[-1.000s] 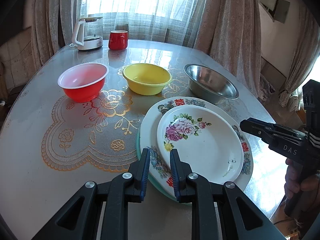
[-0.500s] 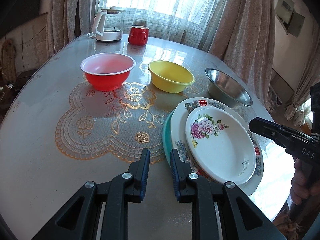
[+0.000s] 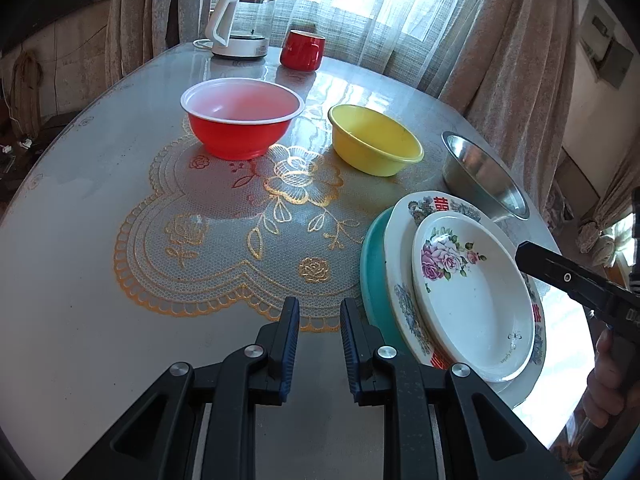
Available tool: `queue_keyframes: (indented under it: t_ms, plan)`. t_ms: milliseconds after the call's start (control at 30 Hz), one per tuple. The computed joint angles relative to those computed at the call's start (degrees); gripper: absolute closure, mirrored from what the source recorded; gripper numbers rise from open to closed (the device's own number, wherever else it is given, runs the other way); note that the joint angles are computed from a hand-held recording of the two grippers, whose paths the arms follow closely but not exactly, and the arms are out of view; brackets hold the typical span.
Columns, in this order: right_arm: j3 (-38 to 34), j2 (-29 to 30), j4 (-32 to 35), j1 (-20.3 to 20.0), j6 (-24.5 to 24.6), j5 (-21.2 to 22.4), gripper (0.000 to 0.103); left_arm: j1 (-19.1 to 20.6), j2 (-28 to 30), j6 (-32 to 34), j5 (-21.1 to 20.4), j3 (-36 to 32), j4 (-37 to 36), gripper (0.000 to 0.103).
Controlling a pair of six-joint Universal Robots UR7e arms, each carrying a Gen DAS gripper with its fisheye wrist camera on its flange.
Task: Organize plates and bowls
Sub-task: 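Move the right gripper to the rim of the steel bowl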
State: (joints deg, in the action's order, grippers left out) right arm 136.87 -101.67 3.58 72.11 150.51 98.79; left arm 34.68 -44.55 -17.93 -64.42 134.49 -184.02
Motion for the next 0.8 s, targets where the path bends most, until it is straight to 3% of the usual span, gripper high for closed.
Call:
queue_keyframes:
  t_ms: [67,133,533,800]
  plan:
    - [-0.33,0.08,0.49,-0.84,0.58,0.11,0.069,-0.29,0.57,1.05,0.13,-0.32,-1.44,0.081]
    - [-0.75,0.36,1.2,-1.73,1.06,-0.38,0.069,-0.59,0.99,1.78,0.32,-1.08,-1.31,0.074]
    - [-0.44,-1.07,-0.58,-2.69,-0.08,1.03,0.069,-2.09,3.0,4.28,0.17,-5.33,1.26,0.071]
    - [0.38,-8.2,3.08,-11.49,0.35,-4.54,0.069,-2.4,4.57,3.17,-1.81,-9.71,6.63,0.071]
